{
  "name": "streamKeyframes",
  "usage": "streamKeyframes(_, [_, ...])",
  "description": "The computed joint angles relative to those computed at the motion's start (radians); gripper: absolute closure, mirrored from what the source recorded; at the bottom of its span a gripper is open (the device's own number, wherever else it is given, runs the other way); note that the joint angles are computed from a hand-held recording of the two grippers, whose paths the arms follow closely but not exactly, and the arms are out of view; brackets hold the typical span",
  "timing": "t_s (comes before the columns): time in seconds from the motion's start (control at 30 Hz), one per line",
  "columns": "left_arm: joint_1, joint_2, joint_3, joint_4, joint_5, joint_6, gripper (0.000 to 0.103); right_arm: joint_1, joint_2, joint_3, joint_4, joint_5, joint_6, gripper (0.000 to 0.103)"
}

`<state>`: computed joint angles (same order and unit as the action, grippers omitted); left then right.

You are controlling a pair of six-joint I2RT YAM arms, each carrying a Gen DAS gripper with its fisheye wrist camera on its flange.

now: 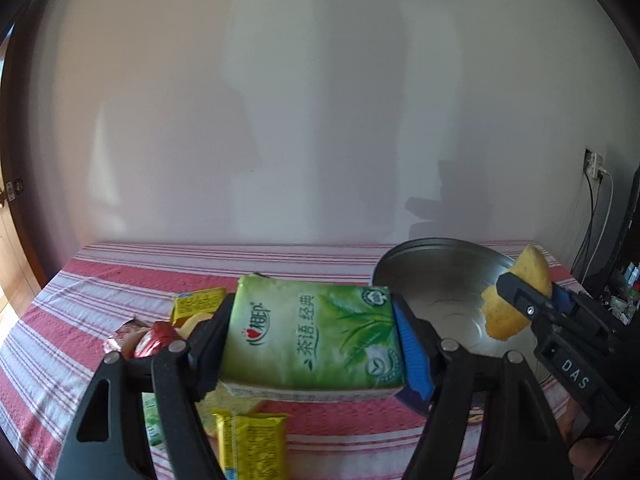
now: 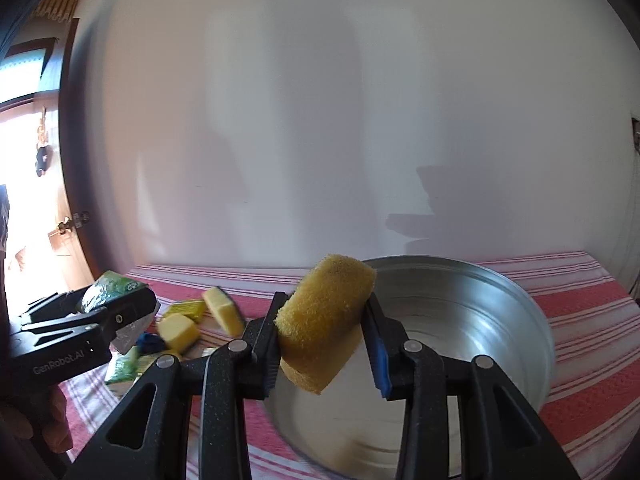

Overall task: Organize objects
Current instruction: 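Carry the tissue pack and sponge in both tools over the tin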

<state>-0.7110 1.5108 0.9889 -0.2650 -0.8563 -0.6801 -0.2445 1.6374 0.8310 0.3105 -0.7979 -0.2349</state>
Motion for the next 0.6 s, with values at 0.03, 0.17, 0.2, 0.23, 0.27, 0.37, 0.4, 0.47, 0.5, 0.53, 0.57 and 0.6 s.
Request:
streamKeyframes(0.03, [0.009, 0.019, 0.006, 0.030, 0.020, 0.026, 0.030, -0.011, 0.011, 0.011, 0.001, 0.003, -0.005, 0.063])
streamKeyframes(0.17, [0.012, 0.131, 0.095, 0.081, 0.076, 0.080, 0.030, -0.051, 0.074, 0.072, 0.008, 0.050, -0.034, 0.064])
streamKeyframes(0.2, [0.015, 0.157, 0.116, 0.094, 0.093, 0.092, 0.030, -0.055, 0.088, 0.084, 0.009, 0.065, -0.037, 0.064])
streamKeyframes(0.23, [0.016, 0.182, 0.138, 0.103, 0.105, 0.104, 0.030, -0.060, 0.104, 0.102, 0.003, 0.076, -0.042, 0.064])
streamKeyframes(0.27, [0.016, 0.205, 0.158, 0.110, 0.113, 0.118, 0.030, -0.066, 0.122, 0.123, -0.008, 0.089, -0.047, 0.064])
streamKeyframes(0.37, [0.017, 0.279, 0.226, 0.117, 0.134, 0.147, 0.030, -0.073, 0.168, 0.179, -0.054, 0.127, -0.069, 0.064])
streamKeyframes(0.4, [0.020, 0.304, 0.249, 0.114, 0.148, 0.149, 0.030, -0.078, 0.182, 0.198, -0.072, 0.139, -0.083, 0.064])
streamKeyframes(0.47, [0.027, 0.351, 0.292, 0.104, 0.175, 0.157, 0.030, -0.071, 0.203, 0.230, -0.102, 0.162, -0.099, 0.063])
streamKeyframes(0.5, [0.027, 0.371, 0.310, 0.098, 0.180, 0.160, 0.030, -0.069, 0.212, 0.245, -0.118, 0.172, -0.110, 0.063])
streamKeyframes(0.53, [0.023, 0.388, 0.325, 0.090, 0.179, 0.158, 0.030, -0.065, 0.219, 0.255, -0.131, 0.188, -0.122, 0.063])
streamKeyframes(0.57, [0.014, 0.413, 0.358, 0.071, 0.176, 0.150, 0.030, -0.069, 0.227, 0.257, -0.134, 0.191, -0.132, 0.063])
streamKeyframes(0.6, [0.014, 0.430, 0.374, 0.065, 0.183, 0.147, 0.030, -0.064, 0.236, 0.264, -0.147, 0.200, -0.142, 0.063])
